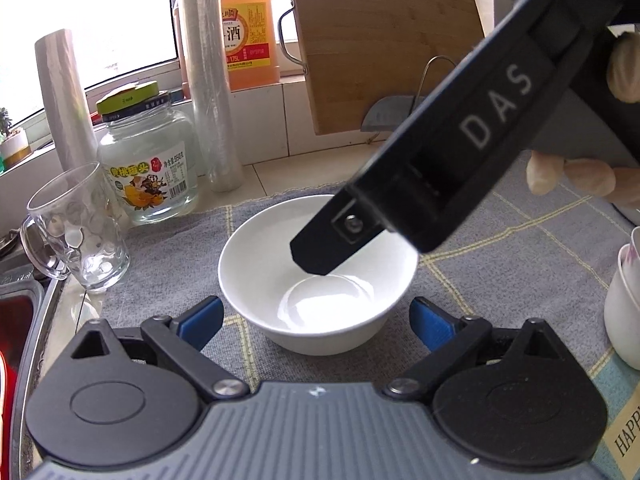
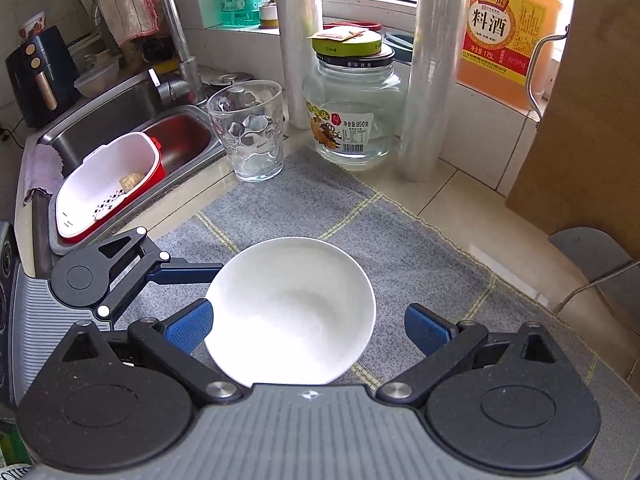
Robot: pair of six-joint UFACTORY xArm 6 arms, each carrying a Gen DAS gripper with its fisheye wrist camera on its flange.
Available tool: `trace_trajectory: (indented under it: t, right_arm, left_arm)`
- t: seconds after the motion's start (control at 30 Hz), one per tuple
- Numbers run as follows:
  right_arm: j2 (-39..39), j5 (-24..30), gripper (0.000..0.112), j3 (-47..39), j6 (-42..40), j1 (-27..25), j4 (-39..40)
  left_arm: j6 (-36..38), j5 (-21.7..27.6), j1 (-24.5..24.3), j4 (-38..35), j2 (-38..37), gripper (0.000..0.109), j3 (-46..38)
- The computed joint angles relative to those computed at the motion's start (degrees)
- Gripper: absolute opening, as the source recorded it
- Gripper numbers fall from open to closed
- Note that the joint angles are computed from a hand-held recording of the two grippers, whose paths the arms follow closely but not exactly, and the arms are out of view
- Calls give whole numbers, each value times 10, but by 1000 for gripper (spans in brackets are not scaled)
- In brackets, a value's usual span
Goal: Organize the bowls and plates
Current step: 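Lift the white bowl with the right gripper and carry it toward the bowl stack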
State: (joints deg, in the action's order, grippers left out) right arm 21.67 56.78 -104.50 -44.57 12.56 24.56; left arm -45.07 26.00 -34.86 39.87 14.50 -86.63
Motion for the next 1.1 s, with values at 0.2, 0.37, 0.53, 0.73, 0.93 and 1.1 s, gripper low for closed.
trace_trajectory:
  t: [0.2, 0.37, 0.53, 0.73, 0.93, 1.1]
  right_arm:
    - [54, 38, 100, -68, 14, 0, 3]
    - [86, 71, 89, -112, 25, -1, 3]
    - [94, 85, 86, -124, 22, 0, 1]
    - [100, 94, 86, -135, 29, -2, -1]
    - [101, 101, 86, -140, 33, -2, -1]
    - [91, 101, 86, -130, 36, -3, -1]
  left_arm:
    - [2, -11, 5, -9, 8, 98, -7]
    - [13, -16, 6, -21, 13, 96, -10]
    - [12, -19, 7, -22, 14, 96, -11]
    - [13, -21, 8, -26, 15, 96, -13]
    - [20, -18, 7, -32, 16, 96, -16]
    - [22, -16, 5, -31, 11, 96, -14]
